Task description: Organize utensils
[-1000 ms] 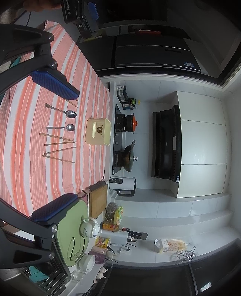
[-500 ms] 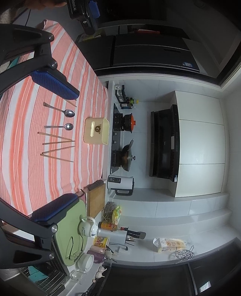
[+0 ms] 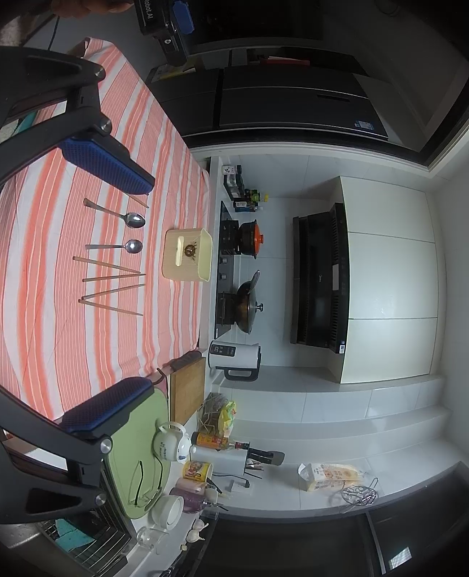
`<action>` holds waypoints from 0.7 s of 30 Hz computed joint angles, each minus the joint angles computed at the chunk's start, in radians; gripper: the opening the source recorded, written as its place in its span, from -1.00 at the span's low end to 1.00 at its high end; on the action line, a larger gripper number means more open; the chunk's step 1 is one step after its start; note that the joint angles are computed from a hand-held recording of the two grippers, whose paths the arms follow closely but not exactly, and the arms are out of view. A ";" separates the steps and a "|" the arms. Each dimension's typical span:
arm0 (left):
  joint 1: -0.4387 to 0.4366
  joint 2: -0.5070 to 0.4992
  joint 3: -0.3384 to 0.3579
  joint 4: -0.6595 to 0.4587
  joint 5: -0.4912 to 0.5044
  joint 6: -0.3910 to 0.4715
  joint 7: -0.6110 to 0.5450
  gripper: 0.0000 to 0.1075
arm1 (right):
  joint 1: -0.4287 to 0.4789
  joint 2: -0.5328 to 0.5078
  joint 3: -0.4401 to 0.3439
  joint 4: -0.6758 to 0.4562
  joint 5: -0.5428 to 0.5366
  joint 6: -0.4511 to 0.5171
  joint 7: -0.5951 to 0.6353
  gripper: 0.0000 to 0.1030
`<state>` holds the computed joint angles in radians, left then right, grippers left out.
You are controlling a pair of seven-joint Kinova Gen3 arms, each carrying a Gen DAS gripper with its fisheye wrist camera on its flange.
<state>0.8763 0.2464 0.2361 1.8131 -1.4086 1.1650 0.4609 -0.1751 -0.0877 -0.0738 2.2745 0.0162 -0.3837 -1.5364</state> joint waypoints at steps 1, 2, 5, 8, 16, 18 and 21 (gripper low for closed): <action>0.000 0.000 0.000 0.000 0.000 0.000 0.001 0.91 | 0.000 0.001 0.000 -0.001 -0.001 0.000 0.001 1.00; -0.001 -0.001 0.000 0.001 0.000 -0.001 -0.001 0.91 | 0.001 0.000 0.000 -0.002 -0.001 0.002 0.002 1.00; -0.001 -0.001 0.000 0.003 0.000 0.000 0.002 0.91 | 0.000 0.002 0.000 -0.002 -0.002 0.001 0.003 1.00; -0.005 -0.007 0.000 0.009 0.002 -0.004 0.005 0.91 | 0.001 0.005 -0.004 -0.006 -0.012 0.005 0.014 1.00; -0.012 -0.007 0.002 0.010 0.004 -0.006 0.008 0.91 | -0.001 0.005 -0.003 -0.005 -0.012 0.004 0.014 1.00; -0.012 -0.007 0.002 0.011 0.004 -0.007 0.008 0.91 | -0.002 0.009 -0.005 -0.009 -0.015 0.005 0.019 1.00; -0.014 -0.008 0.002 0.014 0.006 -0.009 0.008 0.91 | -0.003 0.013 -0.002 -0.009 -0.011 0.006 0.016 1.00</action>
